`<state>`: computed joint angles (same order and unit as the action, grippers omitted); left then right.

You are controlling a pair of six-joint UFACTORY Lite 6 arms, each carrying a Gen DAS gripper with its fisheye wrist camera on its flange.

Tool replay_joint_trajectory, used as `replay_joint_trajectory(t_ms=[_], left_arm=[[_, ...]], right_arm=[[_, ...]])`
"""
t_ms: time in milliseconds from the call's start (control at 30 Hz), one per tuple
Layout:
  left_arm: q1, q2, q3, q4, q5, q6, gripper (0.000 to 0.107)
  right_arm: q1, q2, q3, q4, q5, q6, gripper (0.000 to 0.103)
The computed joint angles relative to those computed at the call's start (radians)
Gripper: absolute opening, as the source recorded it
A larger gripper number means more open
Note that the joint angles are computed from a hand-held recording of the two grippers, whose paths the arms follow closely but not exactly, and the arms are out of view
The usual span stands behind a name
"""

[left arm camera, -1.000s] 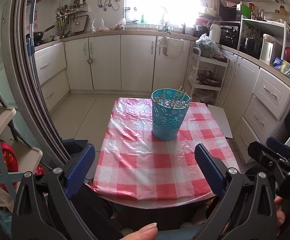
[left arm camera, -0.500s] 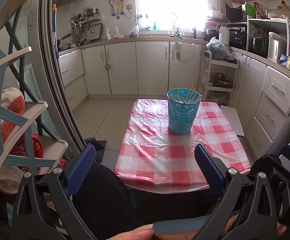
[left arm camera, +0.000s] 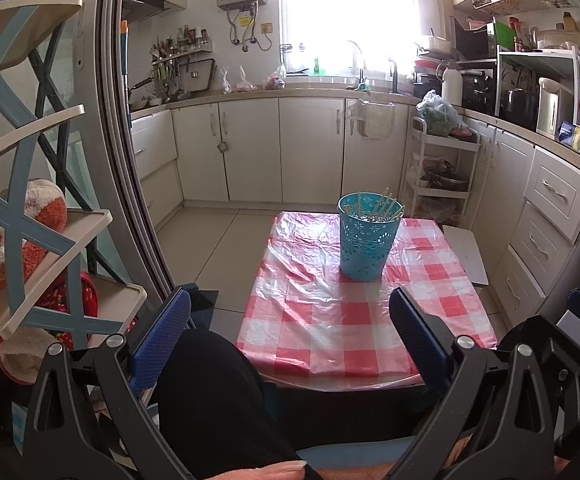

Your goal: Organize utensils

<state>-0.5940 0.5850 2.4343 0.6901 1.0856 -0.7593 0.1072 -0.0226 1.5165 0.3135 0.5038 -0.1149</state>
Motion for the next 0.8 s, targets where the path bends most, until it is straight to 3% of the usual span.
replay_joint_trajectory(t_ms=[433,800], left_arm=[[0.009,-0.085,-0.149,0.019,-0.048,-0.058,0.096],[0.003,-0.096,-0.178,0.054,-0.041,-0.079,0.096]], right_arm=[[0.012,0.008,0.007,-0.02,0.011,0.015,0.096],[0.016,0.004,-0.002,-0.021,0.011,0.02,0.096]])
